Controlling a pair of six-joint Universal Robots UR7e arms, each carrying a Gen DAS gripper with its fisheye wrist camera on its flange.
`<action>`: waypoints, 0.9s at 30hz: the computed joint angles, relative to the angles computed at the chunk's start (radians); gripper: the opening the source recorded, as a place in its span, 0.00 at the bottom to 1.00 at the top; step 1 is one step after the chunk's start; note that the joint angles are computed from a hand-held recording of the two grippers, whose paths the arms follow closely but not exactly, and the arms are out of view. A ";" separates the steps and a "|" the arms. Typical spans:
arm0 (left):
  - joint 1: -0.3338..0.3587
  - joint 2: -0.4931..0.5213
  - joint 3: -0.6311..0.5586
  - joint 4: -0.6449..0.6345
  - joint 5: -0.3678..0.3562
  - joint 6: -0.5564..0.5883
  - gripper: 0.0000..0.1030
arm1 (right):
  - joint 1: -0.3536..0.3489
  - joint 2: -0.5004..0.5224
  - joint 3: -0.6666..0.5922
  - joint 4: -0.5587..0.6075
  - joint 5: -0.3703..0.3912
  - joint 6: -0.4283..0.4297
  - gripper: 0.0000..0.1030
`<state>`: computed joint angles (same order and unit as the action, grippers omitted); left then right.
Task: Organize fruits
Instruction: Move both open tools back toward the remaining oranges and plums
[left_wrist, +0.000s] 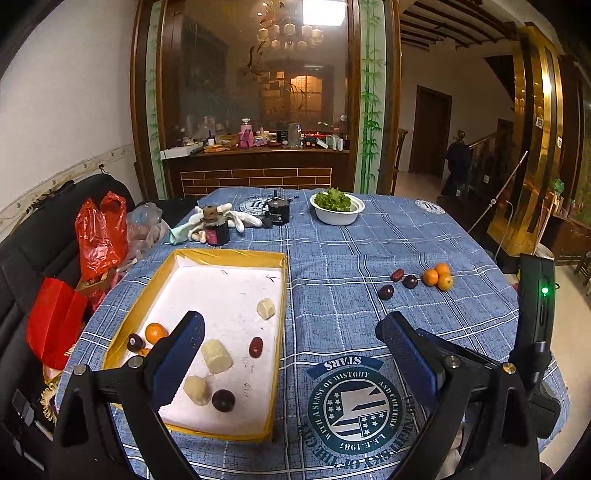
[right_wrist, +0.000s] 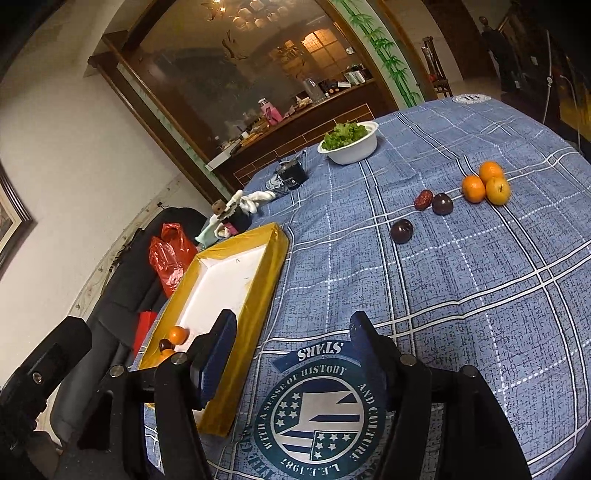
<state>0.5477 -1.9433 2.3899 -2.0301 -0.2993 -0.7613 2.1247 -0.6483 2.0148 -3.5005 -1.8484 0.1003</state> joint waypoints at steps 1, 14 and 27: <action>0.005 0.006 0.004 -0.035 -0.006 0.027 0.94 | -0.002 0.000 0.000 0.002 0.001 0.000 0.67; 0.190 0.135 -0.007 -0.386 -0.264 0.291 0.94 | -0.110 -0.105 0.078 -0.067 -0.104 -0.010 0.66; 0.329 0.354 -0.113 -0.562 -0.454 0.467 0.54 | -0.250 -0.131 -0.103 0.124 -0.198 -0.104 0.66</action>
